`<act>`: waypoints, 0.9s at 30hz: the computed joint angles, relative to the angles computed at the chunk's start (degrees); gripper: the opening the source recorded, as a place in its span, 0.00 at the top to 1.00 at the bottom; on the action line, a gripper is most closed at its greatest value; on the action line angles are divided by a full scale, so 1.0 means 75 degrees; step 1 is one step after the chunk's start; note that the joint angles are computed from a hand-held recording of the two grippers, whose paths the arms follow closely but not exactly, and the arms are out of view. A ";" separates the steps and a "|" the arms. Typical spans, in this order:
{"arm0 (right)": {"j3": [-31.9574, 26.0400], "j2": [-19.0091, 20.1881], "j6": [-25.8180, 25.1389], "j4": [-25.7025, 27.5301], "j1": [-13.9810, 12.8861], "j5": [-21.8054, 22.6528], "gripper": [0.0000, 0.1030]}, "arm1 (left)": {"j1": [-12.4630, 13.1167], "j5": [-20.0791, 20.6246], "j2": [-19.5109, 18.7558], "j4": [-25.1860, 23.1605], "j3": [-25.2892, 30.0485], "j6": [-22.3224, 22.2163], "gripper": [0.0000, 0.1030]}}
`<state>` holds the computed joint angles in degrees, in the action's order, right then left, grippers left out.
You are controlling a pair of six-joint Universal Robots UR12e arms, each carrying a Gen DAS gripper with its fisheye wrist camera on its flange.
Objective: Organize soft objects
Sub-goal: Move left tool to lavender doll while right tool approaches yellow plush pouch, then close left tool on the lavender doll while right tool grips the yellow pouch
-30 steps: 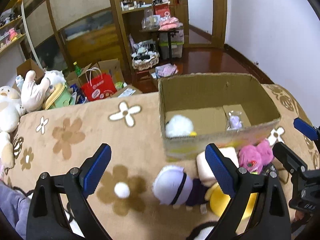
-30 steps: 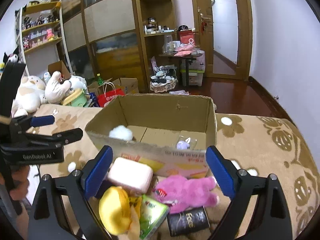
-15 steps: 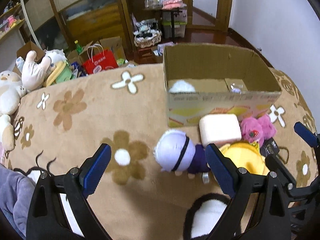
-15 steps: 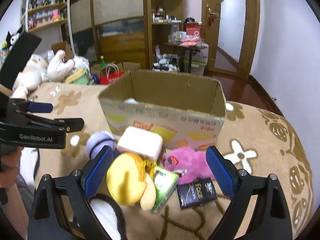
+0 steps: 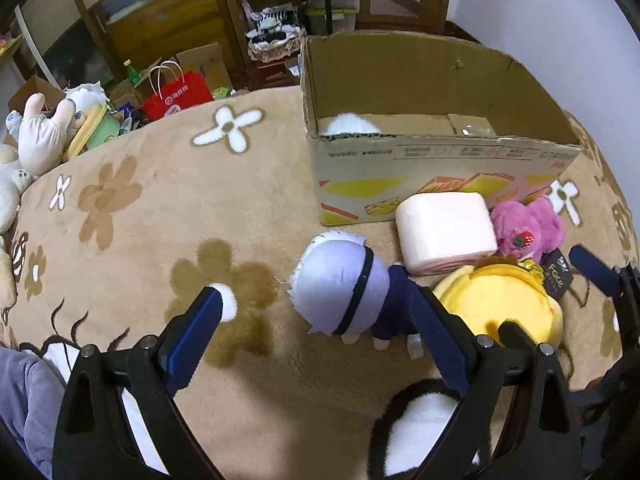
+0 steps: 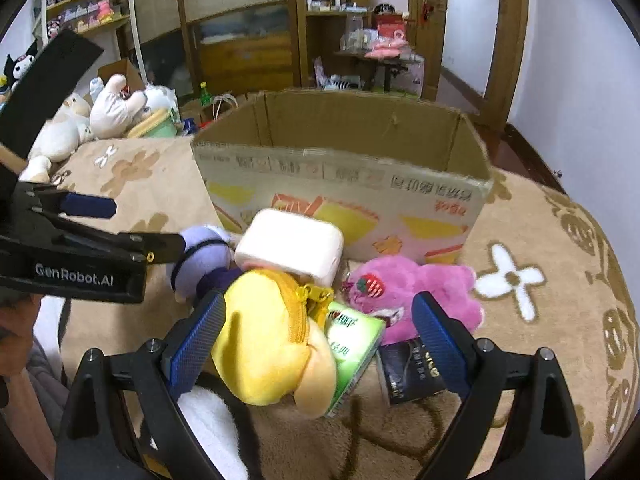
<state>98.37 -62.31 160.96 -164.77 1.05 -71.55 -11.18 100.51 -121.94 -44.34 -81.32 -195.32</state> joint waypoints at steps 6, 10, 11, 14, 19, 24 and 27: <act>-0.0171 0.0127 -0.0137 0.0755 0.0034 0.0255 0.17 | 0.0093 -0.0298 -0.0179 -0.0223 0.0202 -0.0143 0.09; -0.0267 0.0193 -0.0179 0.1136 0.0041 0.0499 0.33 | 0.0140 -0.0498 -0.0328 -0.0227 0.0320 -0.0112 0.09; -0.0277 0.0195 -0.0215 0.1186 0.0039 0.0552 0.39 | 0.0161 -0.0606 -0.0362 -0.0142 0.0319 -0.0030 0.09; -0.0282 0.0194 -0.0338 0.1263 0.0055 0.0646 0.49 | 0.0182 -0.0683 -0.0458 -0.0162 0.0366 0.0017 0.11; -0.0288 0.0194 -0.0338 0.1324 0.0040 0.0698 0.51 | 0.0321 -0.1333 -0.0542 -0.0431 0.0401 -0.0236 0.25; -0.0322 0.0201 -0.0318 0.1375 0.0040 0.0693 0.52 | 0.0428 -0.1821 -0.0492 -0.0171 0.0250 -0.0479 0.39; -0.0315 0.0193 -0.0321 0.1351 0.0042 0.0683 0.55 | 0.0406 -0.1700 -0.0466 -0.0060 0.0195 -0.0471 0.42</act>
<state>96.01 -60.86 158.55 -154.64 1.37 -66.43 -8.14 87.76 -125.43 -44.79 -79.86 -198.86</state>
